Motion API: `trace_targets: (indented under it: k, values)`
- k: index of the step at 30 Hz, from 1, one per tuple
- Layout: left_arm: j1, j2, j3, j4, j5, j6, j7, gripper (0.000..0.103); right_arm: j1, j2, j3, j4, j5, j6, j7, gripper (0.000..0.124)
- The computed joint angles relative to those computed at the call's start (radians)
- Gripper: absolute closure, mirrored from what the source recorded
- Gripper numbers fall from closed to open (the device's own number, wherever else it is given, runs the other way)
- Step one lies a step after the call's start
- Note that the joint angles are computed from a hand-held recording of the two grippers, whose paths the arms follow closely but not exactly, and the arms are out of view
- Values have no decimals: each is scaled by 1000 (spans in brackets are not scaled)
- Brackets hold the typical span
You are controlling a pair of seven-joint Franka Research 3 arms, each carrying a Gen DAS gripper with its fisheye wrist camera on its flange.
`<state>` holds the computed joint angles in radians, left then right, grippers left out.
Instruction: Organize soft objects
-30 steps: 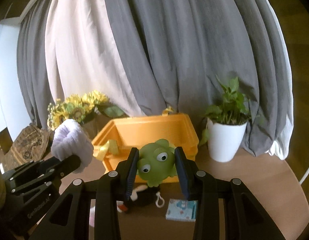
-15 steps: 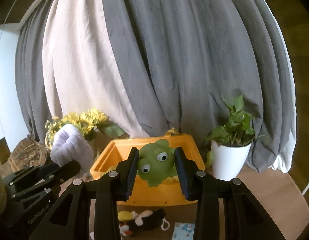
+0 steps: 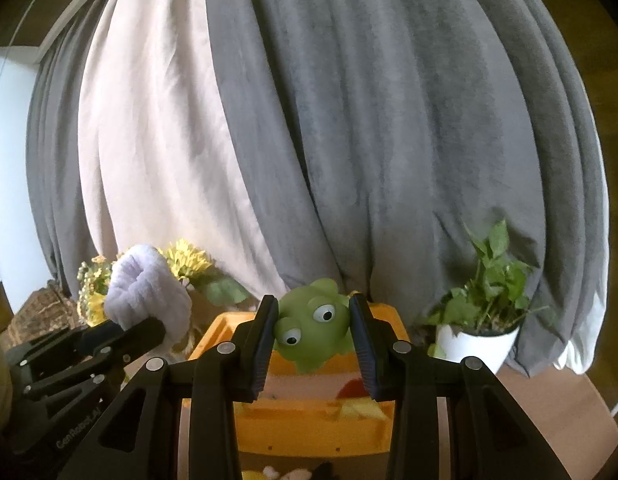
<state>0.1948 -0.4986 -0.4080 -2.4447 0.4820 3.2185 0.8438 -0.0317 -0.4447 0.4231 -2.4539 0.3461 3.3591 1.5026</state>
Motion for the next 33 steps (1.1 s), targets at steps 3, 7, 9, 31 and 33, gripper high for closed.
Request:
trace_targets:
  k: [3,7,9,31,33]
  values:
    - [25,41,-14,26,6,10,1,78,-26,42,20,36,-6,5,-7,86]
    - [14,97,-1,58,10,6,15,78,-90,84,77,73,6,5,-14,86]
    - [9,124,5,74,15,1,19,78,-119,103,103,91,9,-2,-15,86]
    - [-303,398,273,238,-131,-77,244,78,-579,318,484,255,-256,-86,182,86]
    - [-315,415,278,247,-170,-77,284,78,-650,332,545,267,-304,-95,222,86]
